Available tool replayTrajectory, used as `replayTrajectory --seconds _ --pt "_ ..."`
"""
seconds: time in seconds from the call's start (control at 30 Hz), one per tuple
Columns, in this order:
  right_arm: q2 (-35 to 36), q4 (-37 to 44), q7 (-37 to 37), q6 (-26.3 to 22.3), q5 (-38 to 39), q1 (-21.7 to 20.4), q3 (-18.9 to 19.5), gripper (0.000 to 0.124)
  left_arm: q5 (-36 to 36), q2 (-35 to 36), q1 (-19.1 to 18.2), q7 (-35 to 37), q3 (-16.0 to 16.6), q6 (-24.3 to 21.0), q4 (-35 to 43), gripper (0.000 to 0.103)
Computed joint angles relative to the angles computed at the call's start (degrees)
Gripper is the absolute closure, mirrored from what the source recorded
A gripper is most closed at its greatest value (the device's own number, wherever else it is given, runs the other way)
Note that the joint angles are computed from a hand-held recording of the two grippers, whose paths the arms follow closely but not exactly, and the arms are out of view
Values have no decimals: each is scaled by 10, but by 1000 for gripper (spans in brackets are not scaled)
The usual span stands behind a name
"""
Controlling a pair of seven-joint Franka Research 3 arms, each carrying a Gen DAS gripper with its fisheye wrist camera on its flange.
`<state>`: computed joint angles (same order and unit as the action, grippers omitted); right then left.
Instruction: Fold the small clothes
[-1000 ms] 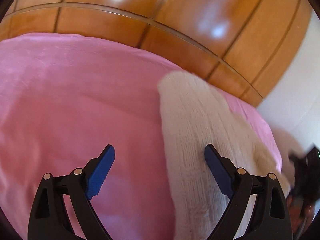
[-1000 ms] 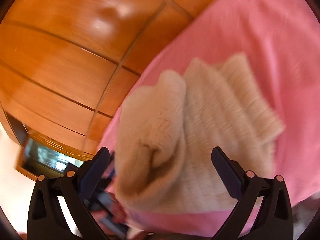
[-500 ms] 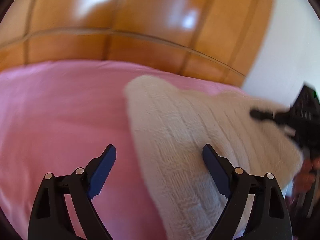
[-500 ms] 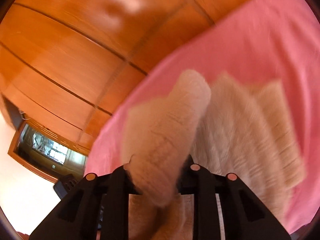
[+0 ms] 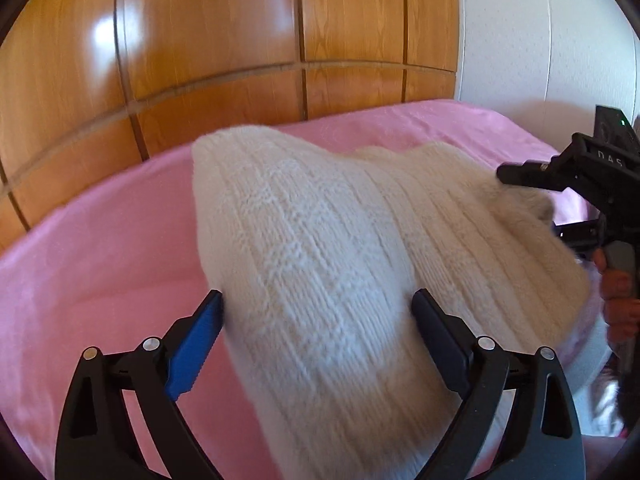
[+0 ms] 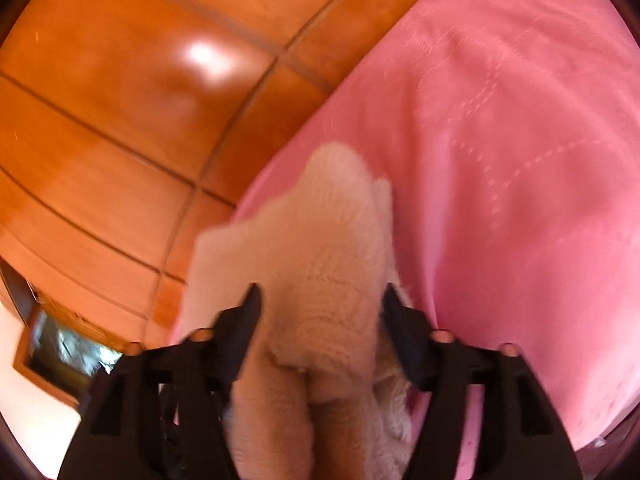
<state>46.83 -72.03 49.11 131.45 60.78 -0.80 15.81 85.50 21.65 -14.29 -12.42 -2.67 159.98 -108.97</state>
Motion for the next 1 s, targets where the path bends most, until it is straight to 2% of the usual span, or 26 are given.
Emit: replayTrajectory --seconds 0.03,0.1,0.17,0.2,0.3,0.37,0.4,0.47,0.5,0.53,0.6,0.67,0.7,0.77,0.83,0.9,1.0 --pt "-12 -12 -3 19 -3 4 -5 48 -6 -13 6 -8 0 14 -11 11" --pt "-55 -55 -23 91 -10 19 -17 45 18 -37 3 -47 2 0 -24 11" --pt "-95 -92 -58 176 -11 37 -19 34 30 -49 1 -51 -3 -41 -20 11" --pt "-108 -104 -80 209 -13 45 -16 32 23 -46 4 -34 -7 -51 -9 11" --pt "-119 -109 -94 247 -67 80 -26 30 -32 -14 9 59 -14 -81 45 10" --pt "-110 -103 -42 292 -165 143 -73 28 -101 22 6 156 -19 -108 91 10" --pt "-98 -93 13 298 -236 183 -113 28 -126 39 2 192 -17 -122 111 10" --pt "-80 -87 49 306 -289 211 -140 27 -162 68 -8 239 -12 -143 138 10" --pt "-76 -93 67 315 -312 222 -154 26 -159 72 -15 229 -2 -137 134 9" --pt "-70 -100 104 323 -346 244 -188 26 -144 69 -24 204 11 -126 124 9" --pt "-71 -134 155 349 -390 264 -227 24 -71 62 -42 109 40 -84 96 8" --pt "-61 -146 161 359 -370 231 -205 23 -5 64 -50 50 50 -71 87 8" --pt "-56 -142 156 349 -352 197 -172 23 47 65 -61 8 56 -81 83 8" --pt "-47 -137 143 340 -319 139 -109 23 64 75 -49 4 44 -81 91 8" --pt "-39 -140 146 372 -328 133 -94 23 44 80 -24 17 33 -47 101 8" --pt "-40 -154 158 413 -348 145 -102 23 55 77 -12 -5 35 -17 97 7" --pt "-46 -169 176 429 -361 139 -93 23 77 64 -15 -31 33 -27 83 4"
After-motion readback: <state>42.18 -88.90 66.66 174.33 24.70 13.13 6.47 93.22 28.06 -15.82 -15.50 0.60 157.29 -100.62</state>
